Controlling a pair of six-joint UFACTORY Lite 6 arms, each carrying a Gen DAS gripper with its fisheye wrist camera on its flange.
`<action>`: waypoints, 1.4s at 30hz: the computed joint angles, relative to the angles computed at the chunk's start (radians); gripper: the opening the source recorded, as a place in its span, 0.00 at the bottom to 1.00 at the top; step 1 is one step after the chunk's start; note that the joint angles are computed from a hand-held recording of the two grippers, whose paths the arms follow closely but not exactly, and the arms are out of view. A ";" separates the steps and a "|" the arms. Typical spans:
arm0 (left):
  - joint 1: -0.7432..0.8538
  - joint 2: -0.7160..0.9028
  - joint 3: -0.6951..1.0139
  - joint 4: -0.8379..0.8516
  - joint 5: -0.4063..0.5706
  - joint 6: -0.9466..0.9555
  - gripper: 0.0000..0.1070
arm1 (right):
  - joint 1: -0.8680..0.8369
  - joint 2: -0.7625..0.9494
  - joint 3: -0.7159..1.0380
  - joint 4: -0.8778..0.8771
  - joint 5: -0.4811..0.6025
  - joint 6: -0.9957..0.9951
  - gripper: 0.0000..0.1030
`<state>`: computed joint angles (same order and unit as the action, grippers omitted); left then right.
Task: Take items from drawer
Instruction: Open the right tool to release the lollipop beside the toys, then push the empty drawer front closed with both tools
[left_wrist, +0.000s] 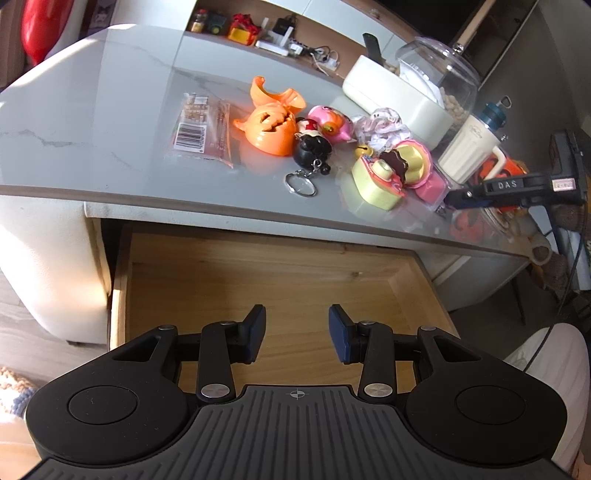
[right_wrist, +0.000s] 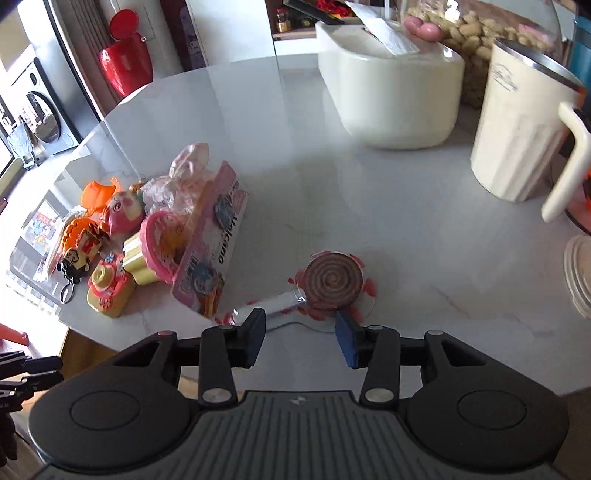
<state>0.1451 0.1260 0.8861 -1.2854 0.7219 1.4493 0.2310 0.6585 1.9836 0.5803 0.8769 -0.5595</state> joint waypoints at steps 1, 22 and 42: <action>-0.001 0.002 -0.001 0.001 -0.004 0.003 0.38 | 0.018 0.012 -0.001 0.034 -0.042 -0.044 0.41; -0.038 -0.569 -0.311 0.188 0.073 -0.168 0.38 | -0.414 -1.120 -1.182 0.671 0.167 -0.730 0.73; -0.560 -0.785 -0.520 1.006 -0.247 -1.237 0.38 | 0.095 -1.358 -1.584 0.165 -0.189 -0.151 0.71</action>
